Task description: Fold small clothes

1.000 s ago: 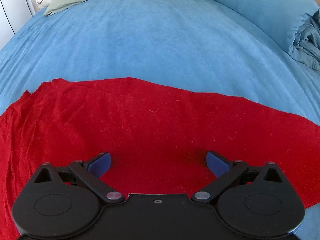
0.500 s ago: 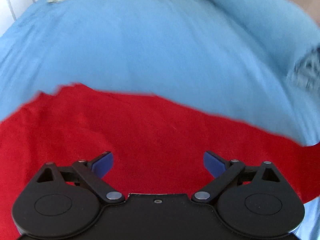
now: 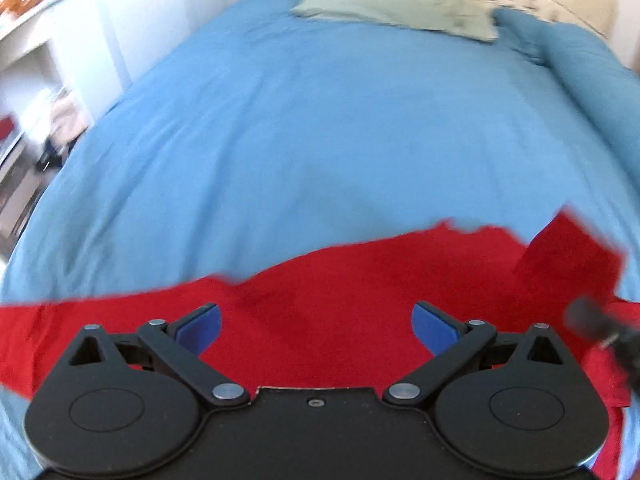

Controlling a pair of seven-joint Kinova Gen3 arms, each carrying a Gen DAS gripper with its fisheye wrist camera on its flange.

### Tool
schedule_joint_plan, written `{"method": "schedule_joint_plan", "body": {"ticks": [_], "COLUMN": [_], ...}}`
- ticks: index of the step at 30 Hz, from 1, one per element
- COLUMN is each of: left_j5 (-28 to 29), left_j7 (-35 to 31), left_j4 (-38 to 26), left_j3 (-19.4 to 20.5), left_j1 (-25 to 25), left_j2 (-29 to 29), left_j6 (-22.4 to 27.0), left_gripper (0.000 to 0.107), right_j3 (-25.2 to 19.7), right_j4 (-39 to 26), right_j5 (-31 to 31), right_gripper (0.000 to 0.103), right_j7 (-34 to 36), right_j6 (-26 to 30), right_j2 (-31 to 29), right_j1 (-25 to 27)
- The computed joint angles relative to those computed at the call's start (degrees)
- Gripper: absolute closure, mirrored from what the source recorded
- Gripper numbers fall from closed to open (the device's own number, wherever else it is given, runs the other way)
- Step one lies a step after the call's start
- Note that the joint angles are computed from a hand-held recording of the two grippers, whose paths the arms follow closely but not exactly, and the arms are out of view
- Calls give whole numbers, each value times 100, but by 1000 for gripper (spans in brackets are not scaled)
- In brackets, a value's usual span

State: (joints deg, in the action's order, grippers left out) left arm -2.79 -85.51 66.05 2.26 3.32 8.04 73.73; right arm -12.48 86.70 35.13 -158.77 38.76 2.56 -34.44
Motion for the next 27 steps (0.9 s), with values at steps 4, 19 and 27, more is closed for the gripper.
{"method": "schedule_joint_plan", "body": {"ticks": [4, 19, 27], "left_j5": [523, 1092, 1933], "left_j7": [-496, -967, -1452], "left_j4": [582, 854, 842], "left_j3": [-265, -186, -39], "left_j1": [-600, -811, -711], "left_j2": [-205, -324, -119], "left_j6": [-194, -87, 196], "left_gripper": [5, 5, 6], "right_j3": [-142, 303, 196], "right_j4": [-100, -250, -201], "right_j5": [303, 77, -463], "right_gripper": [83, 14, 0], "right_j7": [-113, 253, 1127], "right_j6": [122, 383, 879], "right_j2": [787, 1340, 623], "right_j1": [-643, -1469, -1167]}}
